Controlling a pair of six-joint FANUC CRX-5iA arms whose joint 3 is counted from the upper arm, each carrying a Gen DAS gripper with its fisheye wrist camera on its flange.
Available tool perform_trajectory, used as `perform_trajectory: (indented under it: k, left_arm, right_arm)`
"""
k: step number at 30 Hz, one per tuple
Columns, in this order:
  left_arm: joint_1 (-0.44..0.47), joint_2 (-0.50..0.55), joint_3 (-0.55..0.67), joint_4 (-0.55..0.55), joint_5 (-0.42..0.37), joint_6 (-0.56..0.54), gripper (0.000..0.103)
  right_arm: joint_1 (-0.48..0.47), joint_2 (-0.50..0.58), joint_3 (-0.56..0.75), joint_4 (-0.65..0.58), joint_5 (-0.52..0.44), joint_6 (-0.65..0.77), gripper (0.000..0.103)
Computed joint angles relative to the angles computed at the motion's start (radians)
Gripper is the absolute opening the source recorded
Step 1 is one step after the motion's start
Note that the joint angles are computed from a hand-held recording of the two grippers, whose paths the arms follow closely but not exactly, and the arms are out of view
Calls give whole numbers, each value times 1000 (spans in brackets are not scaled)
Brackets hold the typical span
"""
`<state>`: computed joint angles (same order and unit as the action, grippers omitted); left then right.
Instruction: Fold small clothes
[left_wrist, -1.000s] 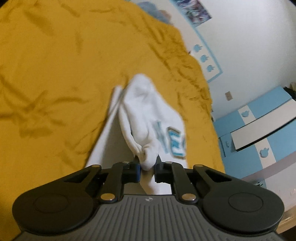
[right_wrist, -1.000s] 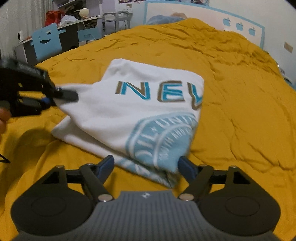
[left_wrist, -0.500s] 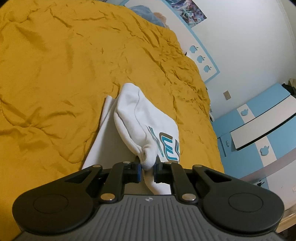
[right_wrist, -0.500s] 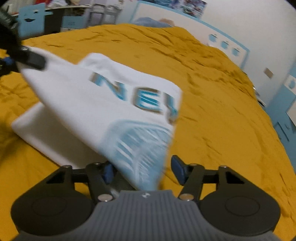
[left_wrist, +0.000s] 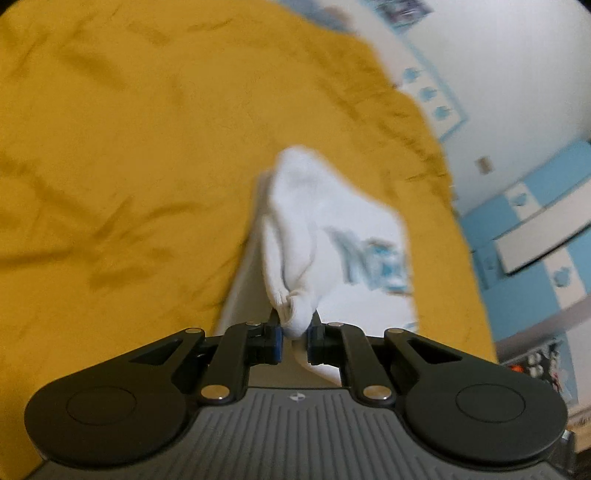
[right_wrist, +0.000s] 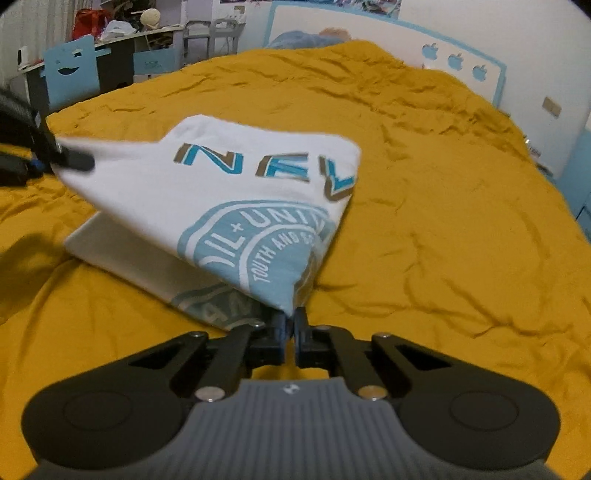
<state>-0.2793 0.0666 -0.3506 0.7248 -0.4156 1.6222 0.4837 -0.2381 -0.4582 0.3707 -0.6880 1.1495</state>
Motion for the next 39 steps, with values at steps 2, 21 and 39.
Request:
perform_trajectory:
  k: [2, 21, 39]
  left_arm:
    - [3, 17, -27, 41, -5, -8, 12]
    - [23, -22, 11, -237, -118, 257, 15]
    - [22, -110, 0, -246, 4, 242, 62]
  right_arm:
    - [4, 6, -3, -18, -10, 12, 0]
    - [-66, 34, 59, -214, -98, 71, 0]
    - [-218, -1, 186, -471, -116, 162, 44]
